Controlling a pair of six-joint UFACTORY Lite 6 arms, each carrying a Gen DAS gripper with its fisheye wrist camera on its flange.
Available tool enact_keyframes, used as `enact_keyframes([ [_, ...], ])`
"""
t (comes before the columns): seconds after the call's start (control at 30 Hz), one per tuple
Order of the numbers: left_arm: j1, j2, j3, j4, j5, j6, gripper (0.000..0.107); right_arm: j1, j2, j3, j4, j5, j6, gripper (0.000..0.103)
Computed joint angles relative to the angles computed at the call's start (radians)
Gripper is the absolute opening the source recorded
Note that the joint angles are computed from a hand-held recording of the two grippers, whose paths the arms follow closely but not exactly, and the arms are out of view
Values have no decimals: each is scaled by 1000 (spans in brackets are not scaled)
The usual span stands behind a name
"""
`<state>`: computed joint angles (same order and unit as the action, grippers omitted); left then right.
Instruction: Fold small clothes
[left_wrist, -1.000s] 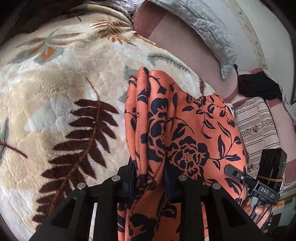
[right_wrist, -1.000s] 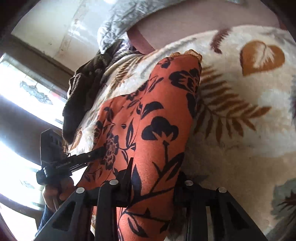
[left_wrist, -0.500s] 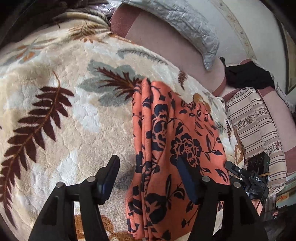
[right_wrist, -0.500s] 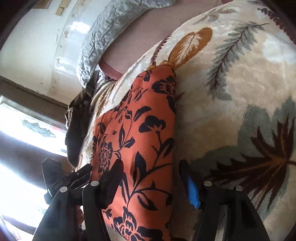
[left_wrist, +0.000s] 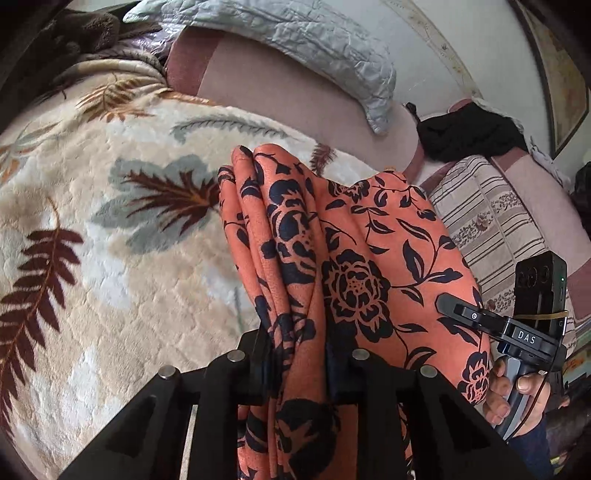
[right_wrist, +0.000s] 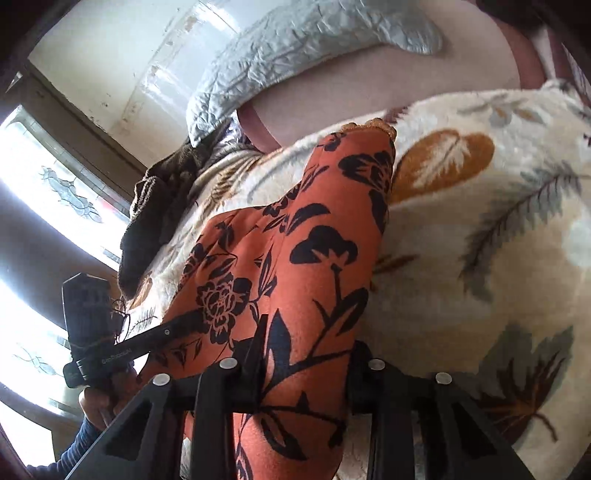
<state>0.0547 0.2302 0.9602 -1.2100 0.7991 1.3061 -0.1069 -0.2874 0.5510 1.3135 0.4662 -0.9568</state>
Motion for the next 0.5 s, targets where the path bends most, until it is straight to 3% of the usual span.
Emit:
enact_keyframes([
  [0.07, -62, 46, 72, -13, -10, -49, 24, -76, 14, 40, -24, 44, -7, 33],
  [0.13, -141, 117, 142, -9, -79, -118, 32, -137, 79, 69, 17, 63, -54, 34],
  [0.2, -229, 180, 190, 88, -238, -234, 39, -194, 201, 80, 83, 69, -152, 43],
  [0.23, -244, 206, 194, 128, -282, -272, 45, -210, 227, 65, 95, 19, -142, 55],
  [0.27, -241, 202, 182, 127, -285, -269, 49, -209, 236, 43, 100, -44, -129, 55],
  [0.37, -193, 50, 44, 59, -298, -151, 52, -220, 59, -103, 251, -70, -248, 56],
  [0.5, -163, -132, -100, 6, -279, -48, 52, -157, -234, -202, 170, -91, -95, 59],
])
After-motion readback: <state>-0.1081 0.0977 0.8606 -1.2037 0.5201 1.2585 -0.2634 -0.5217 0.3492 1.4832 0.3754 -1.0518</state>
